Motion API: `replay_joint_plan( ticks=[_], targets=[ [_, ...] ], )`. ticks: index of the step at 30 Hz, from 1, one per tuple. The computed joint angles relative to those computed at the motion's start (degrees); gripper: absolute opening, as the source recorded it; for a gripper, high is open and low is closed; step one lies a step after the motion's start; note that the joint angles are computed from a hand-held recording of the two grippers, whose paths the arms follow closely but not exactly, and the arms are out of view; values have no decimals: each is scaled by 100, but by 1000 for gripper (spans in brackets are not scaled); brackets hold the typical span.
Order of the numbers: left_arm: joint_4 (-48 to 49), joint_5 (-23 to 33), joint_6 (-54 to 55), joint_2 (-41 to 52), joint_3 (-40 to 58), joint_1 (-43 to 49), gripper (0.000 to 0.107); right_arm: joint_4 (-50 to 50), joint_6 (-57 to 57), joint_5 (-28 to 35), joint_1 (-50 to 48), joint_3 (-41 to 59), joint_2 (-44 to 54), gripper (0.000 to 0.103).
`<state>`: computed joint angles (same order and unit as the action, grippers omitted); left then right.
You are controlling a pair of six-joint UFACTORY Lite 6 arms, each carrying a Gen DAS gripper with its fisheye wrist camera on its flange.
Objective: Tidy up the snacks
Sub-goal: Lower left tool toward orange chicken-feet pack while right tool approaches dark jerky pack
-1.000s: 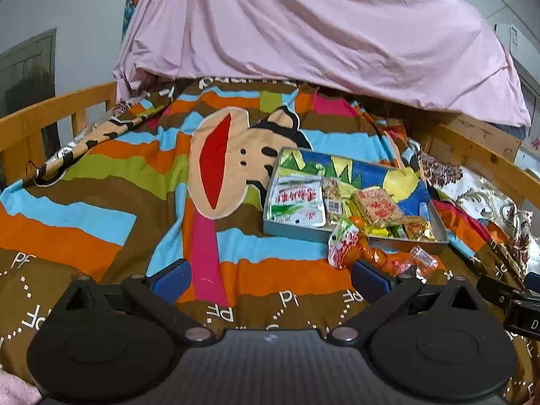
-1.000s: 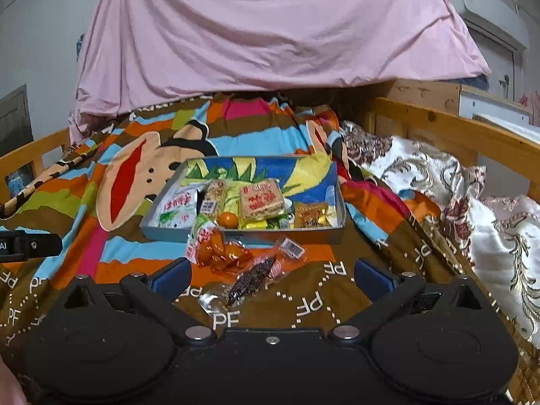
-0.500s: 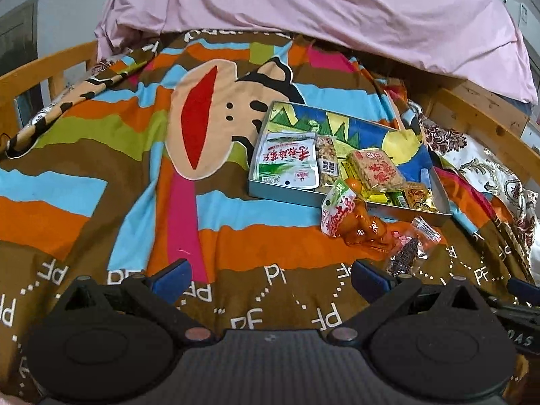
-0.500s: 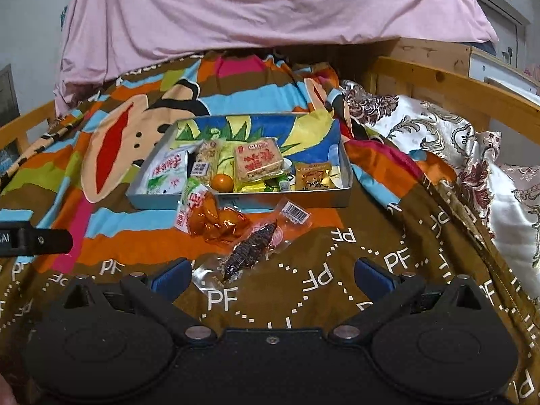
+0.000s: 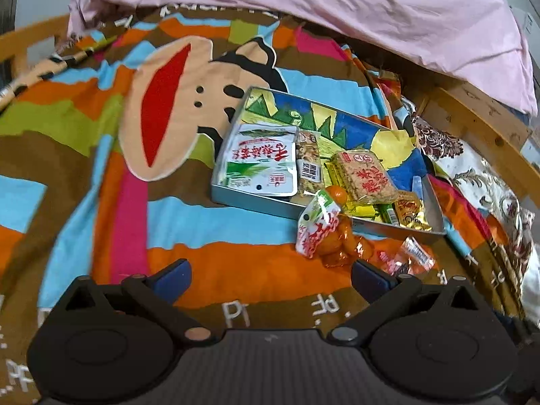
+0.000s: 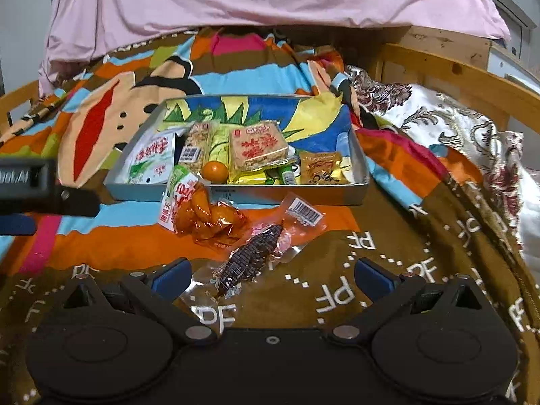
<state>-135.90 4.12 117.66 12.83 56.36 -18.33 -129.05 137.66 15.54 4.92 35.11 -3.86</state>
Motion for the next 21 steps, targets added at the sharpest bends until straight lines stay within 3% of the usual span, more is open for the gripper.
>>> replay_joint_plan(
  ticks=[8, 14, 21],
  targets=[
    [1631, 299, -1776, 1247, 1142, 119, 102, -51, 256, 361, 243, 1066, 1681, 102],
    [4033, 872, -4362, 2110, 2008, 321, 102, 61, 170, 740, 480, 1953, 2950, 102],
    [5245, 1452, -5694, 2962, 2888, 370, 102, 263, -2, 1148, 564, 1870, 2988, 95]
  ],
)
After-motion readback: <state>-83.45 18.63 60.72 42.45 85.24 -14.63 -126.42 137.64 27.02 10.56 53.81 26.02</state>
